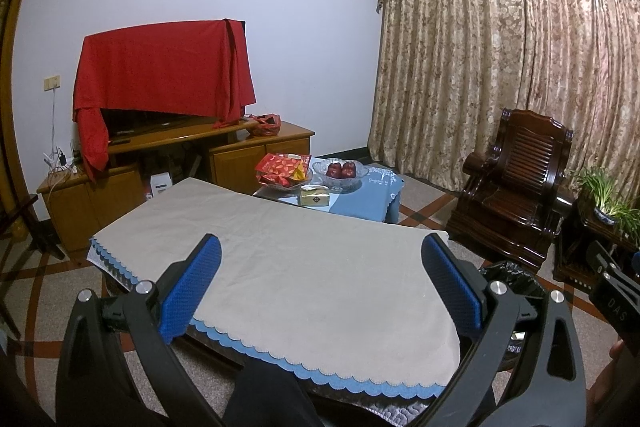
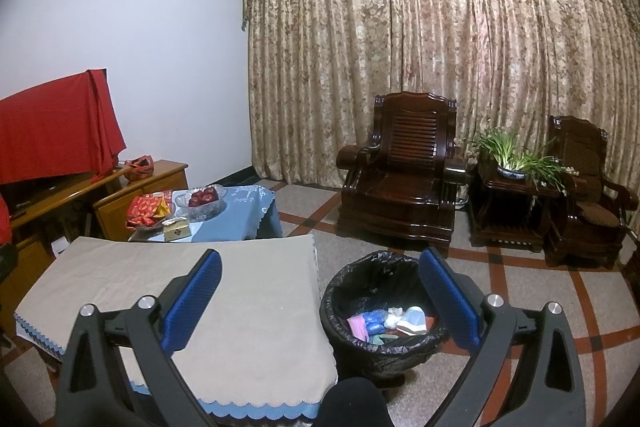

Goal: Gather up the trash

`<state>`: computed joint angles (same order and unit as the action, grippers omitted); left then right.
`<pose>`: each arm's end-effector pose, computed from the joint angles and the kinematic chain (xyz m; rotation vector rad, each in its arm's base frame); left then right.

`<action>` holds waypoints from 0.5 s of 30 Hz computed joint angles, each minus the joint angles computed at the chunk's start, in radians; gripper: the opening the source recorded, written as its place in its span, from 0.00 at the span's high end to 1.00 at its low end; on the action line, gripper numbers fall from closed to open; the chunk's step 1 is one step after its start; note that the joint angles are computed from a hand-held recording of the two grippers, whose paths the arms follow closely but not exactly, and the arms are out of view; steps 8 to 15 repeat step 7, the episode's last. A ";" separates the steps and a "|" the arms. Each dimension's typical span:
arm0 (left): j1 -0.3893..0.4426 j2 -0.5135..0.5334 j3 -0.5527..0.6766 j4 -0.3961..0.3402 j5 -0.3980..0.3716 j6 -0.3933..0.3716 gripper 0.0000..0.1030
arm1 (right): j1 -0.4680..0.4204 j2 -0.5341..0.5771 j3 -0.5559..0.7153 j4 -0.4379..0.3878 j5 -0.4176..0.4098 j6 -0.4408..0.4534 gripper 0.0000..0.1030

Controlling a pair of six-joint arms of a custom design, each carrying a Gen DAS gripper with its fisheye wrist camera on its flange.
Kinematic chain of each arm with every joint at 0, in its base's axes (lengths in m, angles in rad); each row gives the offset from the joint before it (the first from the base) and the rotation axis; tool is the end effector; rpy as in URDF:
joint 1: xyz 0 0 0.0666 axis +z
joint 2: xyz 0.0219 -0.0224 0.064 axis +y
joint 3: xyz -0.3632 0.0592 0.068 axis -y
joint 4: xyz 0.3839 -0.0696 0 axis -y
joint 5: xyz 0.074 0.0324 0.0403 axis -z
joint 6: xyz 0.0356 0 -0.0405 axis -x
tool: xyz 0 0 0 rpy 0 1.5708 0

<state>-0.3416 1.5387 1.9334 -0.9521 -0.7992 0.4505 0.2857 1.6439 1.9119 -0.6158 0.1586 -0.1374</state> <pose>0.4949 -0.1493 0.5910 -0.5515 1.8845 0.3355 0.5668 0.1602 0.5521 -0.0354 1.9160 0.1330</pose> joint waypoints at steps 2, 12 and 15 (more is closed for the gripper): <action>-0.001 0.002 0.008 -0.007 -0.001 0.007 0.05 | -0.001 -0.002 -0.003 0.001 -0.001 0.001 0.06; -0.009 0.000 0.014 -0.008 -0.004 0.008 0.05 | -0.001 -0.001 -0.001 0.001 -0.001 0.001 0.06; -0.009 0.000 0.014 -0.008 -0.004 0.008 0.05 | -0.001 -0.001 -0.001 0.001 -0.001 0.001 0.06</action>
